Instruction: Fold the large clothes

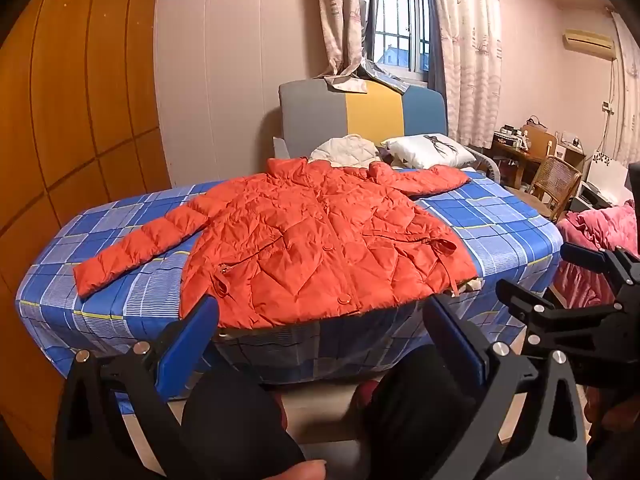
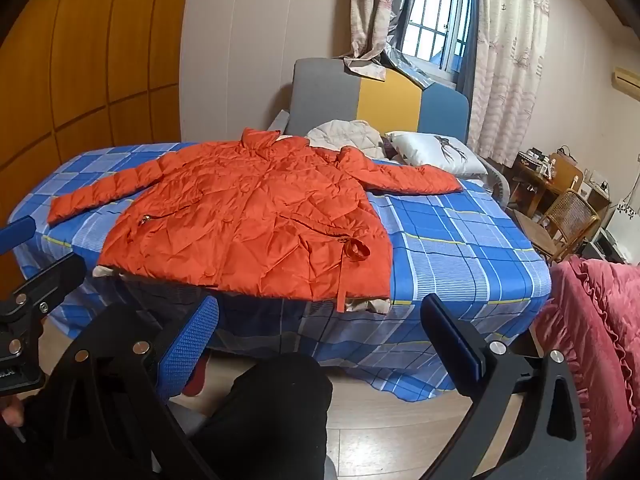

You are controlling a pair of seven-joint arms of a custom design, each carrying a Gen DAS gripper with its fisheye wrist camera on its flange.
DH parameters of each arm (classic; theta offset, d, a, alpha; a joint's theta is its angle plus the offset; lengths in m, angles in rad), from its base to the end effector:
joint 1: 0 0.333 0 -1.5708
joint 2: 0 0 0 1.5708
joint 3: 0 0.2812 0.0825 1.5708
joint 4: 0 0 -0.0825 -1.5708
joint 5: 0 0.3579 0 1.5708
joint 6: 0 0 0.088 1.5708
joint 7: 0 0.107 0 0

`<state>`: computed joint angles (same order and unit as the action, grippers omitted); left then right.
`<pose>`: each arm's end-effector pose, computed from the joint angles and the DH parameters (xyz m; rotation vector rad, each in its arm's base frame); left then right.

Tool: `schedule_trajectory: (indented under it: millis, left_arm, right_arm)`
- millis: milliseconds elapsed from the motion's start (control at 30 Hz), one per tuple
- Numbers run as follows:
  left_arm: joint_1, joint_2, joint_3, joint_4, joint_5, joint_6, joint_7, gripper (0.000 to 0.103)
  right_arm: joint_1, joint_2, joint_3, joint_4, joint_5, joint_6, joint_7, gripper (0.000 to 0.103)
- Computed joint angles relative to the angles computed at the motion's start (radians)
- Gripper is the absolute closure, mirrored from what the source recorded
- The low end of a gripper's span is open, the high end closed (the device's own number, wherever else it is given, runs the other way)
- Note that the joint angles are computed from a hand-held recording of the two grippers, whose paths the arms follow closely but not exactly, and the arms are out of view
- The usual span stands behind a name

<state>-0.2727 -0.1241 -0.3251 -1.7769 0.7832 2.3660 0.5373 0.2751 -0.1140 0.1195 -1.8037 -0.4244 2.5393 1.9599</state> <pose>0.4526 -0.3116 0.6519 -1.6425 1.5640 -0.8459 0.5078 0.2210 0.6551 -1.8834 1.4559 -0.8660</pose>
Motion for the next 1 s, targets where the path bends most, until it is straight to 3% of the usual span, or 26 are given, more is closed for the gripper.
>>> schedule_trajectory:
  millis: [1000]
  left_arm:
    - [-0.005,0.005,-0.003,0.007,0.010,-0.006,-0.011,0.002]
  right_arm:
    - [-0.002,-0.007,-0.001,-0.010,0.010,0.010,0.003,0.003]
